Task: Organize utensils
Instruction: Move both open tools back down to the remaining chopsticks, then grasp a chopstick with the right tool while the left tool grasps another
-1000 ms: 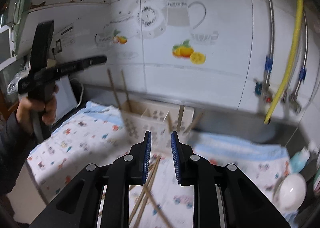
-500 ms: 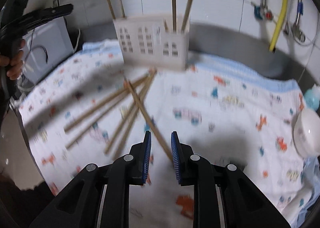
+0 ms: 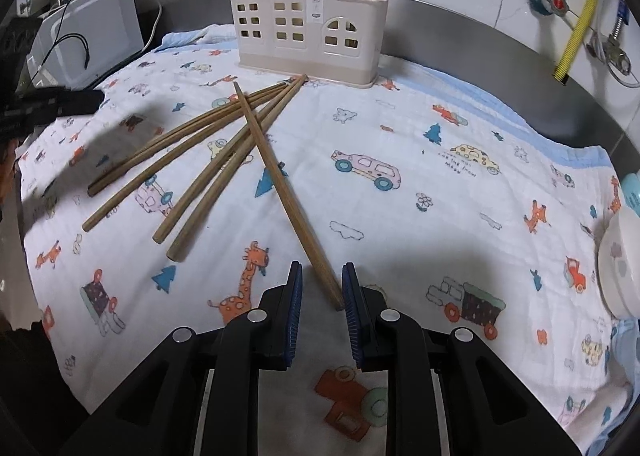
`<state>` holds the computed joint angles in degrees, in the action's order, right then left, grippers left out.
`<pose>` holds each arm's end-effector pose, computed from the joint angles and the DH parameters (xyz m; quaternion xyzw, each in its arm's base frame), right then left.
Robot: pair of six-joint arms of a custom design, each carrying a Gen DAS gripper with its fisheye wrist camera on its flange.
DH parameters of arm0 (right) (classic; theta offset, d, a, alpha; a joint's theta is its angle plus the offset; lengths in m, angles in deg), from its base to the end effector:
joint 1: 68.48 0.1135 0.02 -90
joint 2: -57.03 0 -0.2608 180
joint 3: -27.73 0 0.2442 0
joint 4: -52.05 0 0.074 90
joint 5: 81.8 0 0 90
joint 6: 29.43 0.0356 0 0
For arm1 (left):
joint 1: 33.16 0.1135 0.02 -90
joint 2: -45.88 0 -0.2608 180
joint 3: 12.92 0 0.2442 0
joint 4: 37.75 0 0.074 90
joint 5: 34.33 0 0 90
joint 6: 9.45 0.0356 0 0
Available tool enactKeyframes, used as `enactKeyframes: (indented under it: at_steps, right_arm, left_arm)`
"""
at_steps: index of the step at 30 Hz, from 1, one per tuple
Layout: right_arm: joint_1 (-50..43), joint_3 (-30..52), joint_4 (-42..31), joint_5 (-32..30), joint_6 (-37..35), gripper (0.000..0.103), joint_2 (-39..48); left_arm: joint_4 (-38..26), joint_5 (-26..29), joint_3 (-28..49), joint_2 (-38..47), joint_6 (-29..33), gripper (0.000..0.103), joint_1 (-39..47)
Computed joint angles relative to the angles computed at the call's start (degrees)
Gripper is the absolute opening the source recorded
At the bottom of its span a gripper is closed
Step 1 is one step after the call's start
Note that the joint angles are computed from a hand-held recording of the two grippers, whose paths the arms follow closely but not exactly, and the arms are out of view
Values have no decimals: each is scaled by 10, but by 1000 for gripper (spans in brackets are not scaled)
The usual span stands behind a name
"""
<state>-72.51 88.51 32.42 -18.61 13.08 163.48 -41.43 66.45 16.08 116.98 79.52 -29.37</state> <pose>0.3091 -0.0057 0.0928 -0.3979 0.8644 0.1135 0.2858 0.1927 0.0061 0.1184 -0.0035 0.9230 -0.0780 0.3767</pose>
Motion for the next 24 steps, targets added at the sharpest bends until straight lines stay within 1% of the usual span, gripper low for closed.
enactKeyframes:
  at_steps: [5, 7, 12, 14, 15, 17, 20, 24]
  right_arm:
    - [5, 14, -3, 1, -14, 20, 15]
    - [7, 14, -2, 2, -17, 15, 15]
    - [16, -8, 14, 6, -20, 7, 0]
    - [18, -18, 15, 3, -13, 7, -10]
    - [20, -24, 18, 1, -10, 7, -16]
    - [21, -34, 16, -6, -3, 7, -30]
    - [22, -49, 15, -22, 9, 7, -53]
    - [22, -74, 18, -41, 24, 7, -88]
  left_arm:
    - [30, 2, -23, 32, -1, 26, -7]
    - [46, -2, -26, 52, -6, 25, -14]
    - [75, -4, -24, 94, -17, 25, -31]
    - [86, -13, -20, 110, -23, 25, -45]
    - [92, -18, -18, 119, -23, 21, -49]
    - [99, -23, -10, 137, -27, 21, -55]
    - [110, -46, -2, 159, -31, 21, -66]
    - [115, -48, 1, 170, -34, 20, -73]
